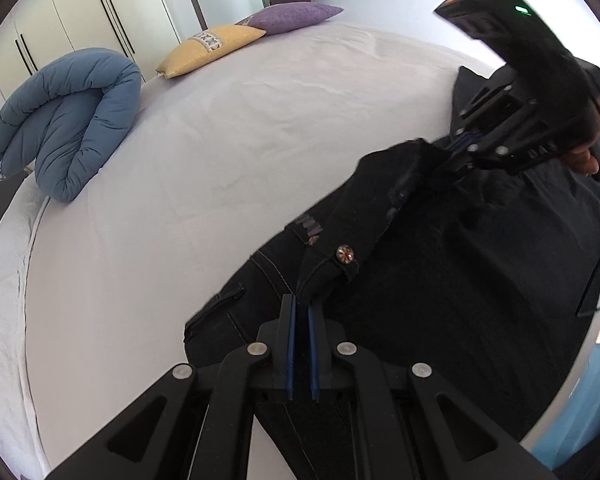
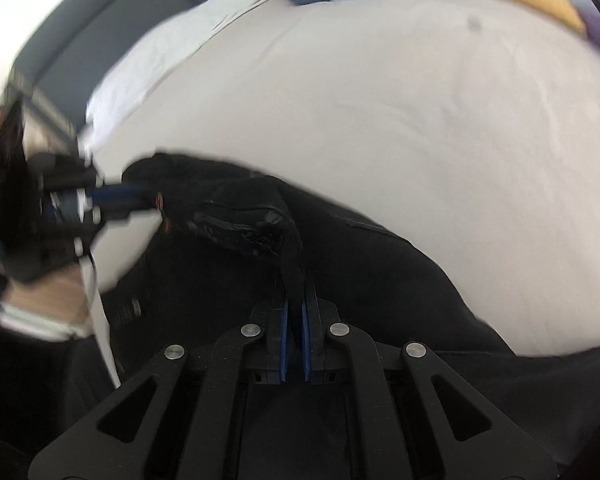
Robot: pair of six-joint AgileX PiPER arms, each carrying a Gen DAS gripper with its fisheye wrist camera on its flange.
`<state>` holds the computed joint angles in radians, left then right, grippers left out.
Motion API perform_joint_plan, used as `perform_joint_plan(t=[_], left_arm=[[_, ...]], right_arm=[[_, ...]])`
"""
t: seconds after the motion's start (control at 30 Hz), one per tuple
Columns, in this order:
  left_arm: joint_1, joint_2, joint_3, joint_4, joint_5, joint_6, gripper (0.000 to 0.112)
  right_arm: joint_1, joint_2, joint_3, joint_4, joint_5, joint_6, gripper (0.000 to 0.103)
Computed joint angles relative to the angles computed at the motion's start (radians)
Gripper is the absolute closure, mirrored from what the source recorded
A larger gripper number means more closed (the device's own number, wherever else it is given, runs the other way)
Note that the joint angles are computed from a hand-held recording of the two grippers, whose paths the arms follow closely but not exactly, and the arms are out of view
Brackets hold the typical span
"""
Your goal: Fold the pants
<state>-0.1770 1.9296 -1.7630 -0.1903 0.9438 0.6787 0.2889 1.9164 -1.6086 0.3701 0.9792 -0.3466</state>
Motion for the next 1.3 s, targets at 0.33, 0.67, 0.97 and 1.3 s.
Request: perform_joint_plan(t=[0.33, 0.67, 0.97, 1.3], left_arm=[[-0.067, -0.305, 0.536, 0.069, -0.167, 0.07, 0.107], [-0.063, -0.432, 0.78, 0.108, -0.281, 0.135, 0.107], [-0.065, -0.488, 0.894, 0.12, -0.364, 0.215, 0.107], [-0.031, -0.48, 0.907, 0.095, -0.392, 0.211, 0.097]], right_arm=[[0.459, -0.387, 0.544, -0.629, -0.174, 0.479, 0.099], [0.927, -0.331, 0.61, -1.017, 0.002, 0.973, 0.099], [1.072, -0.2, 0.58, -1.103, 0.094, 1.089, 0.099], [1.189, -0.108, 0.571, -1.123, 0.143, 1.203, 0.099]])
